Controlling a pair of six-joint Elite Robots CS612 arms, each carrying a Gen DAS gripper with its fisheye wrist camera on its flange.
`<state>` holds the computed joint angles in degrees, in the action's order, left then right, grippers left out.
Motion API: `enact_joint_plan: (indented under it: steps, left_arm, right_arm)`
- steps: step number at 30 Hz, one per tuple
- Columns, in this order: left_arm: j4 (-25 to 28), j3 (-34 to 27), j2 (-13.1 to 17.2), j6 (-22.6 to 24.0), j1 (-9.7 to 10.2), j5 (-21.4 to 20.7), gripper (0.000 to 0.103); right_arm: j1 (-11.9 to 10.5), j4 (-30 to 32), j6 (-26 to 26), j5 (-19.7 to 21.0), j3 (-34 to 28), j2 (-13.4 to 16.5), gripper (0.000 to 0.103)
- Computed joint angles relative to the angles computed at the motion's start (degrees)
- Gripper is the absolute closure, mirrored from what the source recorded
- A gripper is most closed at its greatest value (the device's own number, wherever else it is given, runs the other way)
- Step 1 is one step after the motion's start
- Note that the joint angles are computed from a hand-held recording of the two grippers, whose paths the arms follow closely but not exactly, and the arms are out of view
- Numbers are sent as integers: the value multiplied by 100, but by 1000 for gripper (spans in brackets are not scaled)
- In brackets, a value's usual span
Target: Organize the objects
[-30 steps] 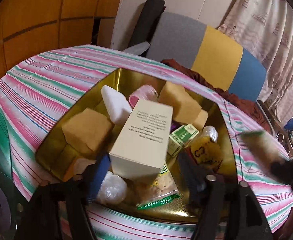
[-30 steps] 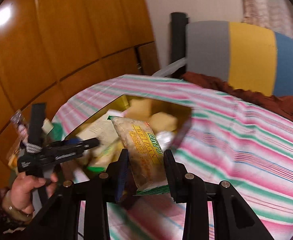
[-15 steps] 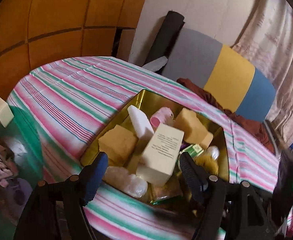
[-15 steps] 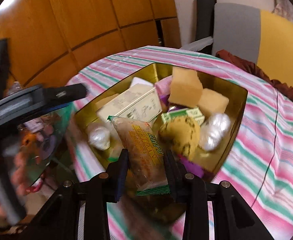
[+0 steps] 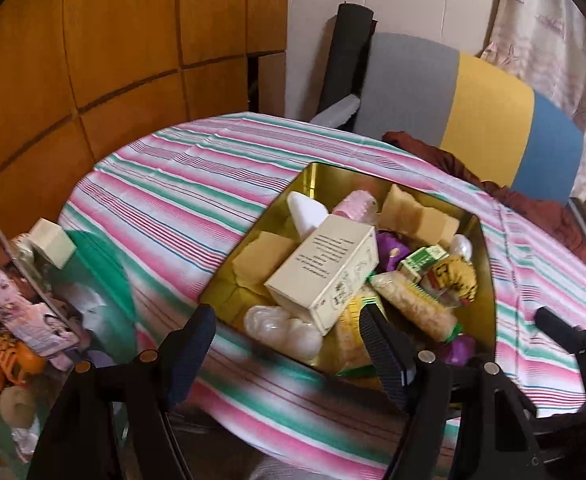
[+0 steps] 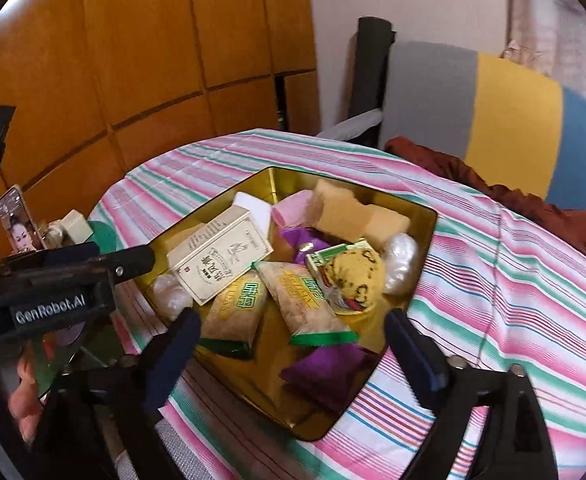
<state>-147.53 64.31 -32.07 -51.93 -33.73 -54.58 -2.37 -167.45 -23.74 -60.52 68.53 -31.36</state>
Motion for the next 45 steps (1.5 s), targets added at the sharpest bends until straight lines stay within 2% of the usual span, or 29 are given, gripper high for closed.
enact_joint_plan:
  steps: [3,9,15,19,33,42,45]
  left_arm:
    - [97,37,-34,-65,-18,108,28]
    - [45,150,-98,-155,-3,43,28]
    - [702,94,-108,-451,-61,469,28]
    - [778,115,-129,-480,-57,411,29]
    - [905,85,-154,-478,-33,178,29]
    - [763,152,-186,-551,-32,150,30]
    - [729,169,-198,-595,-14,70,35]
  right_arm:
    - [27,-71,101,-183,59,-60,0]
    - [106,-258,318,-589,114,-116,0]
    - [197,-290,756,-1148,85,-128,0]
    - [218,-286,956,-1271,87,-142,0]
    - [334,-305,1111,-1853,51,-147,0]
    - [358,-303,1105,-1940,38,-138,0]
    - [352,-290,1136,-1952,23,-131,0]
